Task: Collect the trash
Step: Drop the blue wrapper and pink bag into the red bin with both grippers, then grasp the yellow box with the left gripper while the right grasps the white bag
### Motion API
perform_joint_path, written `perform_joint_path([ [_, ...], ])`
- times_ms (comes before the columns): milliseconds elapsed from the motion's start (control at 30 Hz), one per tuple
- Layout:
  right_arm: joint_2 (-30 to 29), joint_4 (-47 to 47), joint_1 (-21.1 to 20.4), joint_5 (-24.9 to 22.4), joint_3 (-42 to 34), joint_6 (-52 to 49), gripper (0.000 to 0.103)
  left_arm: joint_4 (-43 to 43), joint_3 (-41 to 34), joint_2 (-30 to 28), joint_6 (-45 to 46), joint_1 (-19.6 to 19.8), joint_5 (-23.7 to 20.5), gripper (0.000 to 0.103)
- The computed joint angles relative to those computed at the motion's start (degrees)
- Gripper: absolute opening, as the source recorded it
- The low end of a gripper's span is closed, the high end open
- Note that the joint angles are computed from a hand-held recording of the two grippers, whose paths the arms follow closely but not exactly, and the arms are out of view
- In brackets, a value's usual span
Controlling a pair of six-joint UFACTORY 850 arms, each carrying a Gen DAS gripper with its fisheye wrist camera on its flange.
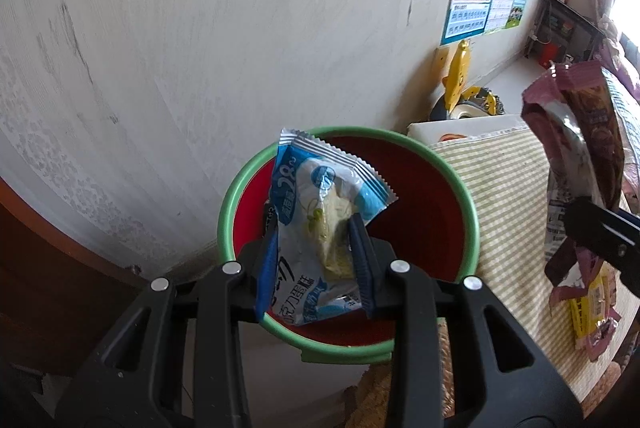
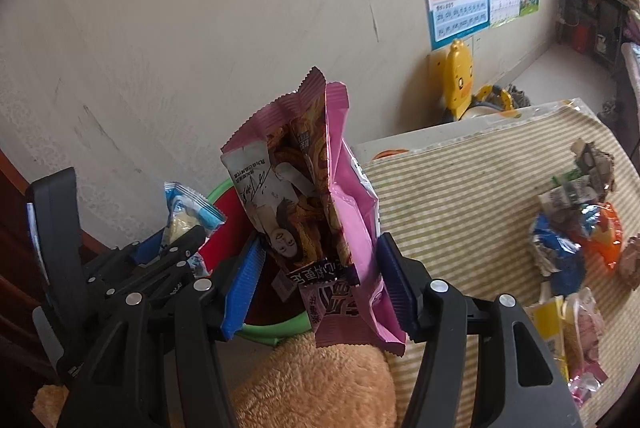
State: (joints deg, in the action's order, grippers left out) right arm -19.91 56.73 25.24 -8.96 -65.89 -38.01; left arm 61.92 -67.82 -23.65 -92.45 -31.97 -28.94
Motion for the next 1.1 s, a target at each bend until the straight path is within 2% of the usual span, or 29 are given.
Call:
perform_joint_path([
  [100,-1.0,2.9,-0.1,-0.9,-0.9,-2.9,0.056,-4.0,-0.4,-1.0,2.5,1.3,1.7,0.032],
  [267,-2.7,6.0,-0.2,-1.8,-2.6,-6.2,0.057,-6.3,-0.9,-2.1,4.7,1.9,2.2,0.032],
  [300,-2.8,7.2,-0.2,-1.8,-2.8,-7.4,0.058,-6.4,-0.9,-2.2,4.9,1.9,2.2,0.032],
  [333,-2.9,9.9,-0.2,-1.7,-2.7,-9.8,0.065,-6.5,-1.0,-2.4,5.0,2.0,2.2,0.034],
  [367,-3.0,12.7,-0.2,-1.5,-2.7,-12.3,0.068,-6.8,-1.2,-2.5,5.4,2.0,2.2,0.036],
  [433,-3.5,16.3,-0.3,-2.2,-3.1,-15.5,0.071,-6.6,-1.3,-2.6,5.0,2.0,1.8,0.064],
  [467,-3.7,16.1,-0.3,-2.2,-3.3,-15.1,0.071,-5.5,-0.9,-2.4,3.6,2.1,2.1,0.065],
  [633,-3.9,19.0,-0.5,-2.6,-3.3,-17.7,0.074,-3.7,-0.8,-2.0,1.8,1.7,1.4,0.070],
  [1100,-0.9,24.4,-1.4,0.3,0.0,-22.9,0.074,3.2,-0.9,0.8,-3.4,-0.3,-0.8,0.070],
])
